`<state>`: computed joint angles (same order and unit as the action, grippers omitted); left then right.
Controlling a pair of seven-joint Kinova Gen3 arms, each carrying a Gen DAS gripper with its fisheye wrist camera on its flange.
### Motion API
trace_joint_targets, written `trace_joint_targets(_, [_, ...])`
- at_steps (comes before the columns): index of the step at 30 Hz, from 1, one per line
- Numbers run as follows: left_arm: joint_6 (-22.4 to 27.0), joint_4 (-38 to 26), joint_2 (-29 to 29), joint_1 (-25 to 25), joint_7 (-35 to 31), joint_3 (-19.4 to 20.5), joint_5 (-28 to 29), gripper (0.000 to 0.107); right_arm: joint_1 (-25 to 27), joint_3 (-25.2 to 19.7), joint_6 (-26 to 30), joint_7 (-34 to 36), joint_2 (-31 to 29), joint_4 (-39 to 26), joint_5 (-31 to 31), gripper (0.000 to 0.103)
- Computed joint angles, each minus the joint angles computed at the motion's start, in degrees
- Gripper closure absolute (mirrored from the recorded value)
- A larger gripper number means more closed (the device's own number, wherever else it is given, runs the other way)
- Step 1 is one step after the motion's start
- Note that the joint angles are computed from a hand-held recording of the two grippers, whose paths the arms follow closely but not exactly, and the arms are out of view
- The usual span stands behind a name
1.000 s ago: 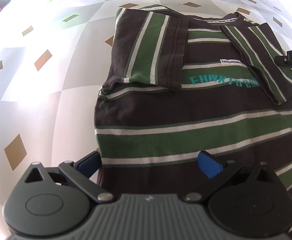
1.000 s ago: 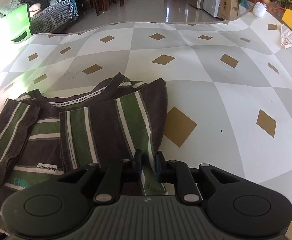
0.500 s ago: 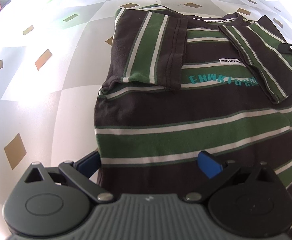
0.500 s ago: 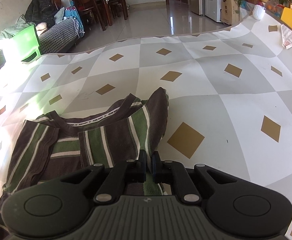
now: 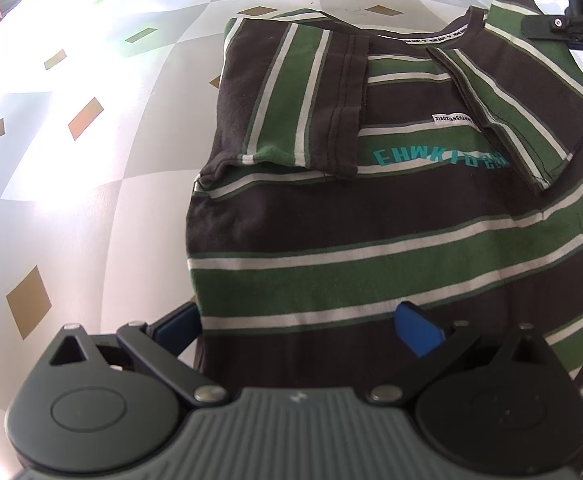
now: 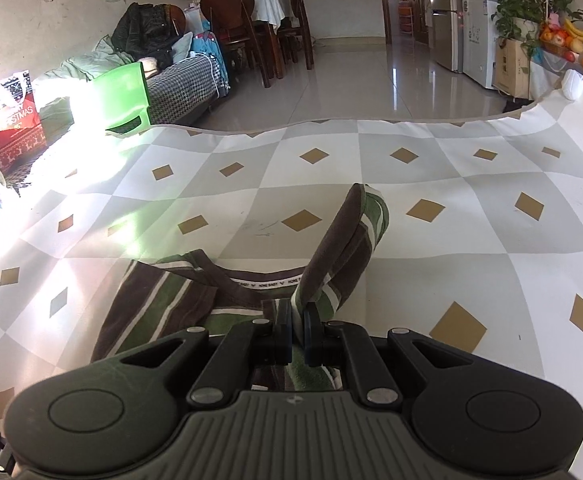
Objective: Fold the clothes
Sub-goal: 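Close the right gripper on the shirt's folded side edge and lift, then fold the lifted half over the shirt body with the right gripper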
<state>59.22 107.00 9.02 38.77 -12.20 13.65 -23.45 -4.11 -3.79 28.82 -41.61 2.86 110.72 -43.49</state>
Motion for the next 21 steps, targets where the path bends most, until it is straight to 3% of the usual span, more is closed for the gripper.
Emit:
trace_joint_targets(5, [-0.5, 0.5, -0.7, -0.4, -1.0, 0.1, 1.1, 0.005, -1.7, -1.2, 1.4, 4.2, -1.0, 0.2, -4.3, 0.096])
trace_joint_targets(10, [-2.2, 2.7, -2.7, -1.7, 2.0, -0.3, 2.1, 0.005, -4.3, -2.3, 1.9, 7.2, -0.6, 0.1, -7.7, 0.096])
trace_joint_targets(14, [-4.4, 5.6, -5.2, -3.2, 4.9, 0.2, 2.5, 0.005, -6.3, -3.8, 1.8, 8.1, 1.2, -0.4, -8.7, 0.096])
trace_joint_targets(21, [-3.9, 6.8, -5.7, -4.6, 6.0, 1.5, 2.7, 0.004, -8.2, -7.2, 1.8, 8.0, 5.5, -1.0, -8.1, 0.096])
